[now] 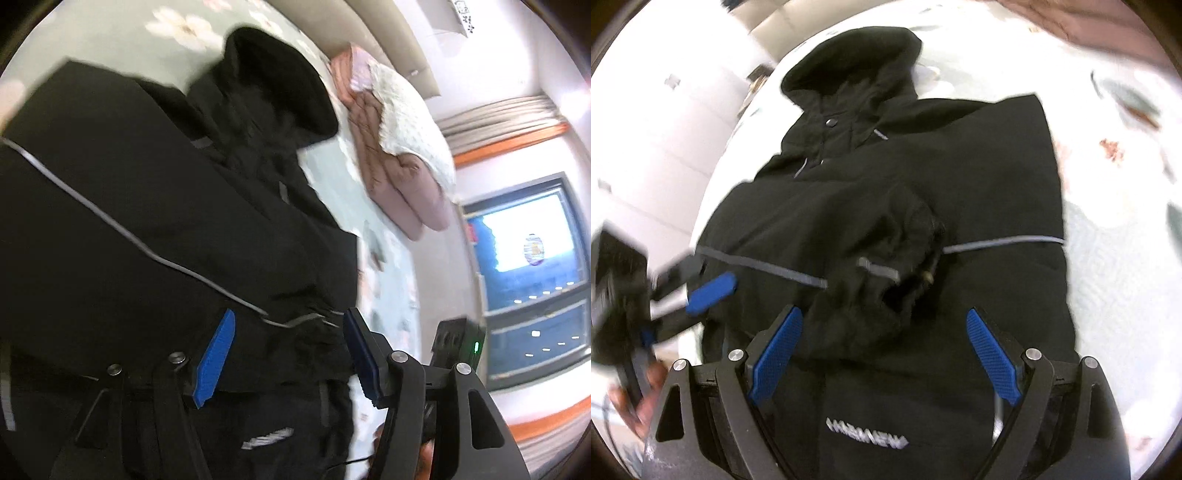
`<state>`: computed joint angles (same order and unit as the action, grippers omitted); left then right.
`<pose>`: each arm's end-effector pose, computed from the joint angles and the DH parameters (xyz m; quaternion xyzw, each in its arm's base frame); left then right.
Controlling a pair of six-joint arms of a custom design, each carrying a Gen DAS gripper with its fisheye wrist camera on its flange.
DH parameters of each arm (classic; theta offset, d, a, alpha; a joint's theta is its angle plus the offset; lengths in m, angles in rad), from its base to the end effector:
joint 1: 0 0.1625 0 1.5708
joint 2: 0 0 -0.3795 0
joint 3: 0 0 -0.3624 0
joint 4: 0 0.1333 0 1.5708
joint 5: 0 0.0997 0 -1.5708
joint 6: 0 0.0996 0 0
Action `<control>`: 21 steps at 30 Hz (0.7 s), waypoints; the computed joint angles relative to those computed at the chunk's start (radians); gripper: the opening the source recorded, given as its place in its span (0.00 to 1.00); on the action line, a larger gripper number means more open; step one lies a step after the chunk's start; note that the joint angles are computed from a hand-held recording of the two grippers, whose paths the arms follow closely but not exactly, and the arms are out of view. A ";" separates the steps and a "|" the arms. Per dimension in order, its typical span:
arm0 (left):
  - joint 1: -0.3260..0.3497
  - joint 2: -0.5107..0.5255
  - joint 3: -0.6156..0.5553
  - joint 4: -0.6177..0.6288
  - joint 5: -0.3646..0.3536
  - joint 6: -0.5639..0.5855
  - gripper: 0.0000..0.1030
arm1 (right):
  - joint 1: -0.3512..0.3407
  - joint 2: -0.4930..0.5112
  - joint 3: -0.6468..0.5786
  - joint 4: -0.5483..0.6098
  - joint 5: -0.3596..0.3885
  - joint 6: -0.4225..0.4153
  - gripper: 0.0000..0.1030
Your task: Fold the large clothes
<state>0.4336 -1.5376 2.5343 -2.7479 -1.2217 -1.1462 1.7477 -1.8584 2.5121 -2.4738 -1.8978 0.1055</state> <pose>-0.2240 -0.2881 0.1633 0.0201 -0.9807 0.1942 0.0087 0.1525 -0.2774 0.2392 0.0147 -0.9791 0.1442 0.1426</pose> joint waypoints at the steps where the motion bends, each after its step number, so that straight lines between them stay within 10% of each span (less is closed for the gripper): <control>1: -0.016 -0.034 -0.004 0.077 0.036 -0.022 0.61 | -0.037 0.045 -0.013 -0.003 0.034 0.003 0.86; 3: -0.037 -0.104 -0.006 0.200 0.095 -0.060 0.61 | -0.104 0.094 -0.029 0.015 0.131 0.005 0.33; 10: -0.092 -0.195 -0.122 0.774 0.309 -0.135 0.61 | 0.150 0.026 -0.132 -0.023 -0.191 -0.124 0.30; 21: 0.034 -0.046 -0.072 0.731 0.346 -0.021 0.62 | -0.080 0.058 -0.024 -0.082 -0.187 -0.227 0.31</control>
<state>0.4672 -1.5840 2.4619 -2.0171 -0.8753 -1.1670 1.6678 -1.8007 2.4876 -2.5558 -2.0852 -0.1218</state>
